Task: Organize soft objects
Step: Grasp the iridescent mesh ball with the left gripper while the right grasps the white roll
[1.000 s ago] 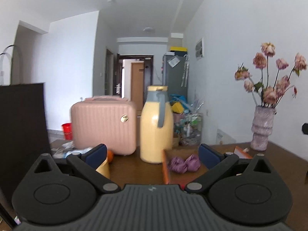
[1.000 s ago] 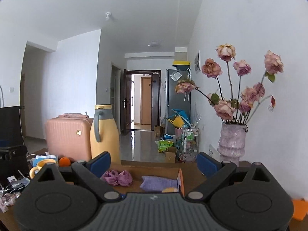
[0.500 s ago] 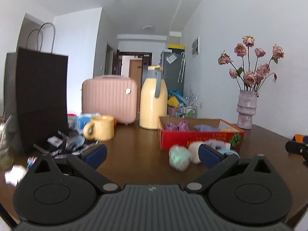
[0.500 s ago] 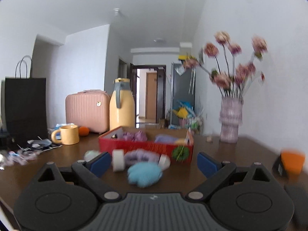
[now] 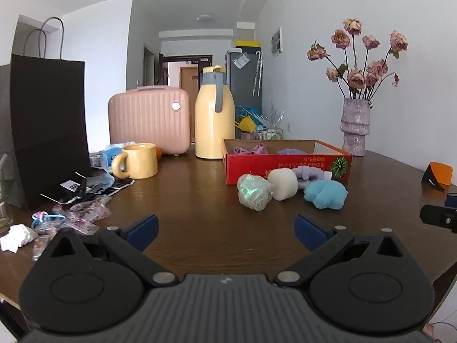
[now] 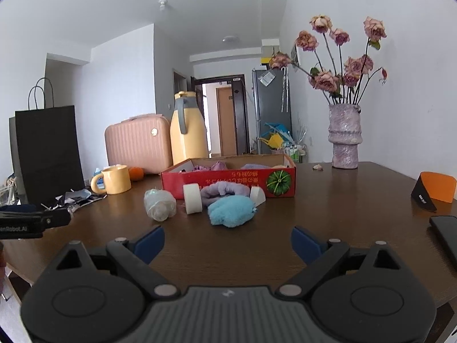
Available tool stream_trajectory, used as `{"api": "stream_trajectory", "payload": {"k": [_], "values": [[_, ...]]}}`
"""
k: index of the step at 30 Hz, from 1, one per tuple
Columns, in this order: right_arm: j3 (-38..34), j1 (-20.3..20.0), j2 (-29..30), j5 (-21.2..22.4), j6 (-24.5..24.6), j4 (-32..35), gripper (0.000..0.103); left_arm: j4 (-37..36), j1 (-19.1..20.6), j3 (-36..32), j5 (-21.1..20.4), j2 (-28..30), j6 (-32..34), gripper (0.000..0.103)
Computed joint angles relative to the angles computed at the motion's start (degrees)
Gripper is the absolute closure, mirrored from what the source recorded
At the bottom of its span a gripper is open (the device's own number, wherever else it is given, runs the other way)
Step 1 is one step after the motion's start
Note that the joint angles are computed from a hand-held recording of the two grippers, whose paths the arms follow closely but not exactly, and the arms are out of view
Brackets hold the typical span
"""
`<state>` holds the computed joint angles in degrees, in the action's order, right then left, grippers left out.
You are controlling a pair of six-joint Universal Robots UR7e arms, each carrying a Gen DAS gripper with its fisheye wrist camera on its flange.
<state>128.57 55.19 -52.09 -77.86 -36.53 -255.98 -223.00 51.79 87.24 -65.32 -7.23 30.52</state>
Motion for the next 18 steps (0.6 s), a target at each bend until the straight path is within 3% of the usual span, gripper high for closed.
{"api": "stream_trajectory", "payload": {"k": [7,13,18], "values": [[-5.6,2.7,-1.3,-3.8,0.1,10.5,0.017,9.0,0.9,-8.6,0.6,2.8,-1.3,0.0],[-14.7,5.7,-0.6,-7.6,-0.8,21.3,0.024,20.6,2.2,-22.8,-2.0,7.6,-1.3,0.0],[-23.8,7.8,0.4,-9.2,-0.1,34.7,0.028,33.0,3.4,-36.5,-4.9,12.8,1.9,0.001]]}}
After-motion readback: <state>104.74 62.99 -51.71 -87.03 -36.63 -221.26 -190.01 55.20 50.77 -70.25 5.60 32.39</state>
